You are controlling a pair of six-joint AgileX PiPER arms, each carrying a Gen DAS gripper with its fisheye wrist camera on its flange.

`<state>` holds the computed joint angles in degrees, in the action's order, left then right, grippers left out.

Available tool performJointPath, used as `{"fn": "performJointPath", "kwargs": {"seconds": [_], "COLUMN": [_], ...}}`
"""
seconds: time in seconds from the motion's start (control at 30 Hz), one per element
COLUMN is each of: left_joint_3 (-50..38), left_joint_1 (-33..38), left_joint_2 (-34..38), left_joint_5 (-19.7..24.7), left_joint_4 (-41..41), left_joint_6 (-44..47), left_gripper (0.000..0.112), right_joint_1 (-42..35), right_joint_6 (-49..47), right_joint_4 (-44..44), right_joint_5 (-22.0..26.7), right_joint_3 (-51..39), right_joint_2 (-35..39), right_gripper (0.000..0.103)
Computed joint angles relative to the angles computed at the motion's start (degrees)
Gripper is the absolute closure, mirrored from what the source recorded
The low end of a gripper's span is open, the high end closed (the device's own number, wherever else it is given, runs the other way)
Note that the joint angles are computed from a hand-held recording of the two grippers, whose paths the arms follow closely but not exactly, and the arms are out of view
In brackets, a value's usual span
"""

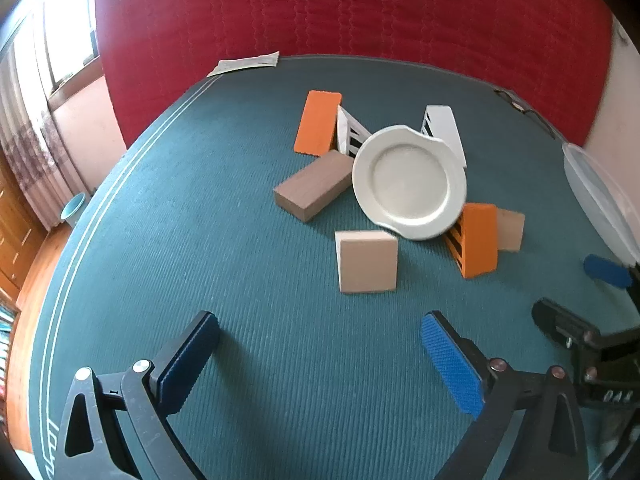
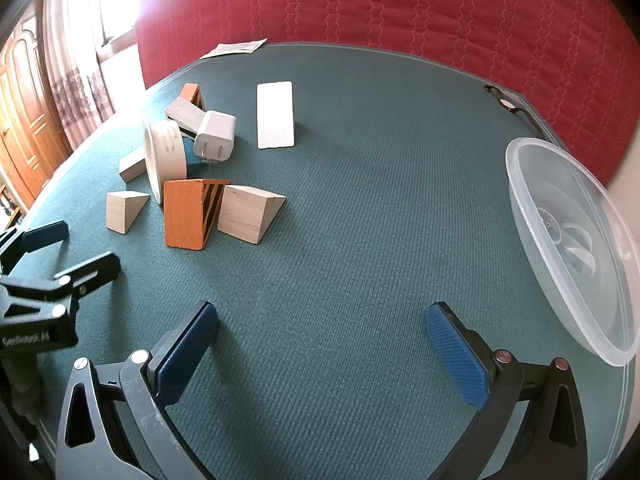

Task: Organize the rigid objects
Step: 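Close the left gripper on the light wooden cube in front of the pile, then grasp another light wooden cube with the right gripper while the left holds its cube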

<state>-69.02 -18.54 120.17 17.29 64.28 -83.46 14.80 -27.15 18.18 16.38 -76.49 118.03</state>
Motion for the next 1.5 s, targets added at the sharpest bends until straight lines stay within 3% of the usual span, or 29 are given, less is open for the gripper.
{"fn": "performJointPath", "kwargs": {"seconds": [0.4, 0.5, 0.77, 1.0, 1.27, 1.37, 1.5], "left_joint_3": [-7.0, -6.5, -4.1, -2.2, 1.7, 3.2, 4.6], "left_joint_1": [0.3, 0.8, 1.8, 2.5, 2.6, 3.4, 3.9], "left_joint_2": [2.9, 2.6, 1.6, 0.3, -2.8, -4.1, -4.8], "left_joint_5": [-0.2, -1.6, -5.3, -7.5, -7.3, -7.7, -7.9], "left_joint_4": [-6.1, -4.6, 2.0, 3.9, 17.2, 21.5, 24.6], "left_joint_6": [8.8, 7.7, 1.2, -0.8, -13.5, -18.0, -21.6], "left_gripper": [0.052, 0.064, 0.081, 0.081, 0.081, 0.081, 0.081], "right_joint_1": [-0.2, -0.2, -0.2, -0.4, -2.4, -1.3, 0.0], "right_joint_6": [-1.4, -1.7, -2.0, -4.5, -20.9, -26.0, -19.6], "right_joint_4": [1.2, 1.4, 1.7, 4.8, 25.0, 29.1, 24.1], "right_joint_5": [0.1, 0.1, 0.0, 0.1, 4.8, 4.9, 4.2], "right_joint_3": [-0.1, -0.1, -0.1, 0.3, 0.4, 1.4, -1.0], "right_joint_2": [0.0, 0.1, 0.1, -0.4, -1.3, -1.8, -0.5], "right_gripper": [0.000, 0.000, 0.000, 0.000, 0.008, 0.015, 0.032]}}
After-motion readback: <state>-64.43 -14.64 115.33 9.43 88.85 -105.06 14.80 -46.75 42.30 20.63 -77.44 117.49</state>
